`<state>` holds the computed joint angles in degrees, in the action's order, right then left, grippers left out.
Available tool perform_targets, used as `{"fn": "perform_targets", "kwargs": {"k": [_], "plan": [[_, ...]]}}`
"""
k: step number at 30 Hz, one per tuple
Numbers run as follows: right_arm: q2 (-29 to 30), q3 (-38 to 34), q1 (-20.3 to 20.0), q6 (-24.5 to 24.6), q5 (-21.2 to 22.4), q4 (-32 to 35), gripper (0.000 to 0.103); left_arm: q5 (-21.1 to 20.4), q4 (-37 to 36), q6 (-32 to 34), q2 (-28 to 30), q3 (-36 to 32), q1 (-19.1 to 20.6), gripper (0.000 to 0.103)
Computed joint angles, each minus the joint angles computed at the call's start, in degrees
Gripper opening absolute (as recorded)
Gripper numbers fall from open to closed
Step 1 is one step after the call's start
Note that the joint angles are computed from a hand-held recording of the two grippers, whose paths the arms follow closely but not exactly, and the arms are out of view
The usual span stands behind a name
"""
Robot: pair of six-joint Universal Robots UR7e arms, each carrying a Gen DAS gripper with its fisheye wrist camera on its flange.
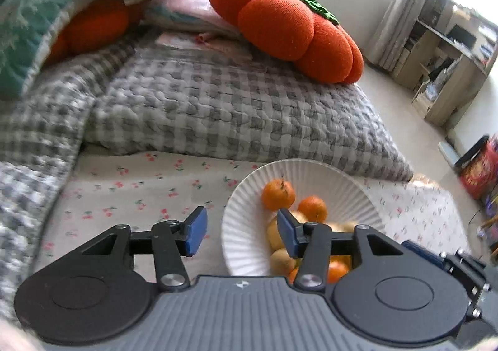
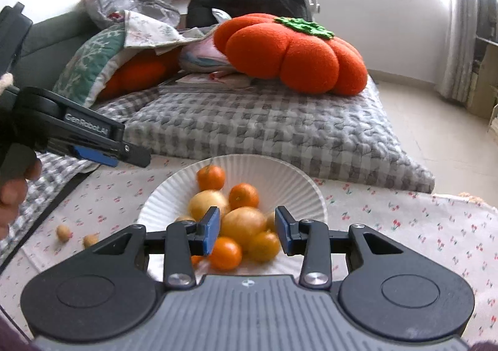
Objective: Organize fruits
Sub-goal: 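Move back and grasp a green cherry tomato with the left tool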
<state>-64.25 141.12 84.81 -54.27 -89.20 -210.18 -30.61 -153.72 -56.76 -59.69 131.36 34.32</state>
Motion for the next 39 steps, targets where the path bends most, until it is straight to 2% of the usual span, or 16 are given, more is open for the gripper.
{"fn": "perform_targets", "kwargs": {"k": [4,11,13,17,21,27,31,35,39], "plan": [[-1.2,1.9,-0.3,-1.7,0.7,1.0,0.036,2.0,14.4,-9.2,-3.6,1.9,-3.5,0.048],[-2.5,5.5,-1.9,-5.5,1.2,0.8,0.036,0.7,27.9,-23.3,-12.5,6.1,-7.6,0.048],[-2.8,6.3,-2.3,-6.0,1.2,0.8,0.036,-0.3,32.0,-26.2,-12.8,6.4,-8.9,0.048],[-4.4,7.8,-2.7,-6.5,1.6,2.3,0.036,-2.4,35.0,-29.3,-11.4,7.1,-11.7,0.048],[-4.8,9.9,-2.5,-8.5,2.0,0.2,0.036,-5.1,40.2,-35.2,-10.3,6.3,-14.2,0.048],[-5.2,11.5,-2.3,-9.1,2.2,-2.2,0.040,-6.0,46.7,-41.9,-8.8,5.4,-18.4,0.049],[-4.9,11.4,-1.6,-7.7,0.1,-2.5,0.040,-7.2,47.5,-44.0,-8.2,5.4,-19.5,0.050],[-4.7,11.1,-0.1,-5.0,-3.1,-2.4,0.041,-8.7,42.6,-43.3,-8.7,7.3,-20.6,0.050],[-4.1,11.8,0.0,-2.1,-7.1,-3.4,0.041,-9.3,37.1,-41.0,-9.3,10.7,-22.6,0.055]]}}
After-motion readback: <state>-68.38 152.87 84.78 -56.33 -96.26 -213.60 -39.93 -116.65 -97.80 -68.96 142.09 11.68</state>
